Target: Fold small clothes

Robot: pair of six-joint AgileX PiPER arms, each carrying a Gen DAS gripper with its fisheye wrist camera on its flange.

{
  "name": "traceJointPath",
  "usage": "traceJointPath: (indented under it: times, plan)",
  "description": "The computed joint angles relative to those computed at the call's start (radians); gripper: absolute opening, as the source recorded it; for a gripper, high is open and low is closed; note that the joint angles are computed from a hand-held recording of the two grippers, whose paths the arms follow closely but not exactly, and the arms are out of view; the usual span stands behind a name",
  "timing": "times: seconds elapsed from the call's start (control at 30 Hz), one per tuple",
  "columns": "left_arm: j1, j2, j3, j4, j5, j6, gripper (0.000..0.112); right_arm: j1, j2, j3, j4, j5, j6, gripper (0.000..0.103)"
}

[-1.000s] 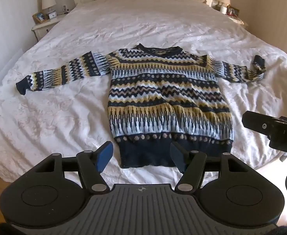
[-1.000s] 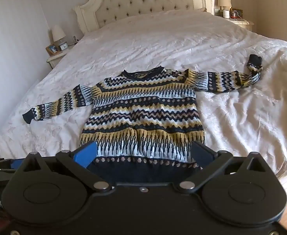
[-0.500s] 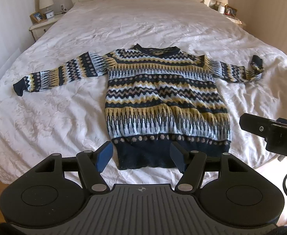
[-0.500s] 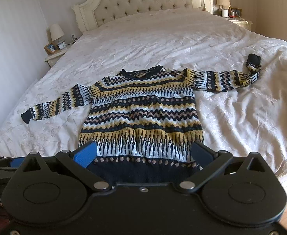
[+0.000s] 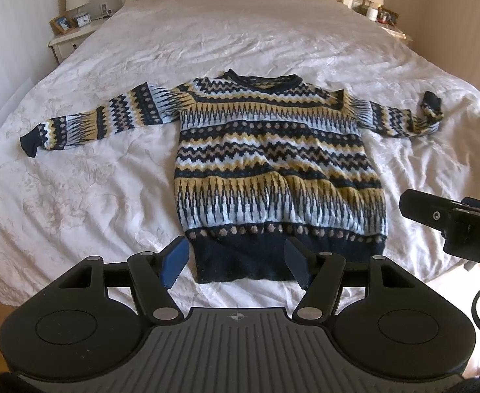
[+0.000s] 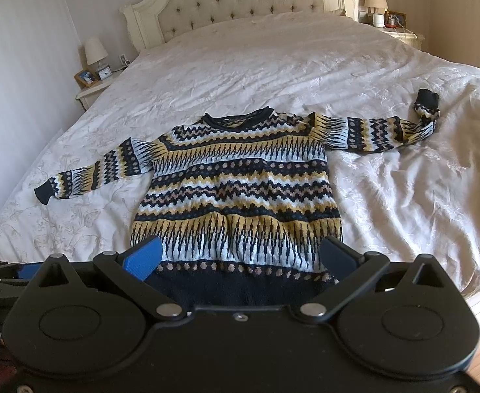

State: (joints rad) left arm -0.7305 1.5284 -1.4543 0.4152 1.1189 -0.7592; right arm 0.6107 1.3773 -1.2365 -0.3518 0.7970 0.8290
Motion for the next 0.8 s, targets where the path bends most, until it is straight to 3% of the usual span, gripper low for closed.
traceJointPath:
  times: [0.8]
  plan:
    - [0.016,0.035,-0.019,-0.023,-0.006,0.019,0.063,-0.018,0.006,-0.002,0.018,-0.006,-0.022,0.102]
